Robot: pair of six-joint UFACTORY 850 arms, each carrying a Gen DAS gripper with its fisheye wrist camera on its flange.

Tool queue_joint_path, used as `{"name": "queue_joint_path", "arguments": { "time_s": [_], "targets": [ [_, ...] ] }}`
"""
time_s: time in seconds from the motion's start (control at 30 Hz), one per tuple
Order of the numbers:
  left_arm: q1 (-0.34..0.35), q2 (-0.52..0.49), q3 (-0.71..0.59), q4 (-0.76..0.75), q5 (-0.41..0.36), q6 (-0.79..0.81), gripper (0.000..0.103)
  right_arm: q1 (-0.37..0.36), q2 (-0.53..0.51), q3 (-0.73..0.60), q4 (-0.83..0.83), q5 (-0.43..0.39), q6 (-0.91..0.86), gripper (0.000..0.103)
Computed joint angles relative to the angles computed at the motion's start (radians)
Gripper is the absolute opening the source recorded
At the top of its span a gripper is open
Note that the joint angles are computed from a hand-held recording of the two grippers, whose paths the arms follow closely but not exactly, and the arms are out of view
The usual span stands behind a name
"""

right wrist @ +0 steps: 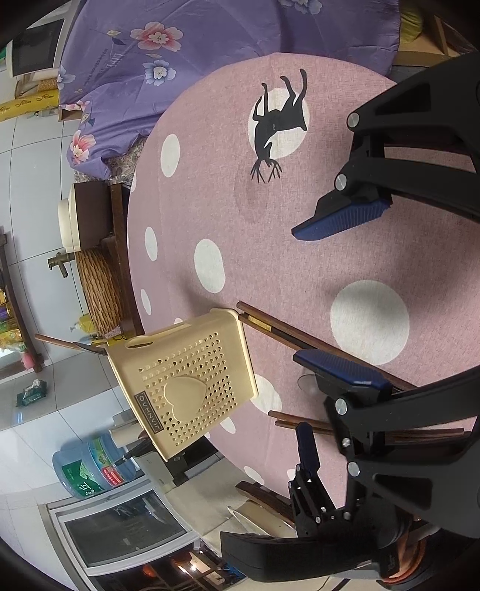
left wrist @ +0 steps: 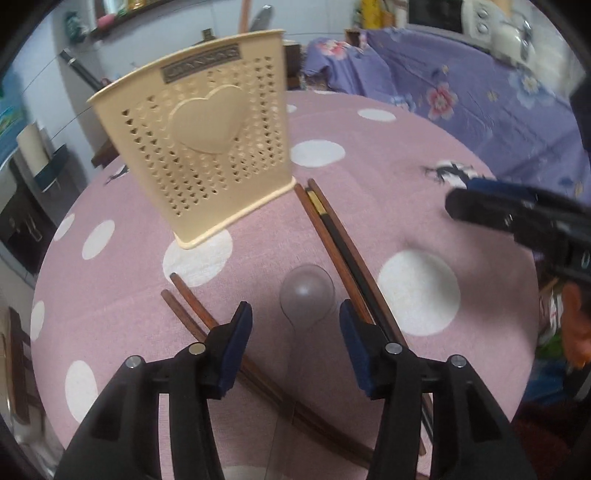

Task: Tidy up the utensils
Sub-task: 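Grasp the clear plastic spoon with the left tool while the right tool approaches gold-tipped chopsticks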

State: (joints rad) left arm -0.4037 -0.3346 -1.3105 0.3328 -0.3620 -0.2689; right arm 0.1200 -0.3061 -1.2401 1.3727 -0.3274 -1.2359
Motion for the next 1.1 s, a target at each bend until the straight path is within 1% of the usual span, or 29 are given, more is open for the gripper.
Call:
{"name": "queue_joint_path", "arguments": {
  "time_s": [0.07,0.2,0.5,0.67,0.8,0.9,1.0,1.1],
  "targets": [
    [0.003,-0.009,-0.010,-0.047,-0.024,0.068,0.050,-0.001,-0.001,0.000,-0.004,0.000,0.007,0.062],
    [0.004,-0.035,-0.034,-0.026,-0.063,0.082,0.050,-0.003,-0.003,0.001,-0.008,-0.005,0.020,0.062],
    [0.022,-0.087,-0.107,-0.212,-0.089,0.237,0.048,-0.001,-0.003,0.004,-0.012,0.001,0.028,0.062],
    [0.019,-0.101,-0.128,-0.199,-0.095,0.208,0.047,-0.003,-0.006,0.003,-0.026,0.002,0.044,0.062],
    [0.012,-0.109,-0.139,-0.188,-0.096,0.191,0.036,0.000,-0.012,-0.002,-0.053,0.000,0.067,0.062],
    [0.002,-0.108,-0.133,-0.089,-0.085,0.093,0.036,0.003,-0.017,-0.006,-0.073,-0.004,0.088,0.062],
    [0.005,-0.101,-0.125,-0.091,-0.072,0.076,0.036,0.007,-0.025,-0.014,-0.097,-0.006,0.109,0.062],
    [0.013,-0.082,-0.114,-0.108,-0.044,0.052,0.036,0.013,-0.048,-0.045,-0.180,-0.027,0.185,0.062]
  ]
}}
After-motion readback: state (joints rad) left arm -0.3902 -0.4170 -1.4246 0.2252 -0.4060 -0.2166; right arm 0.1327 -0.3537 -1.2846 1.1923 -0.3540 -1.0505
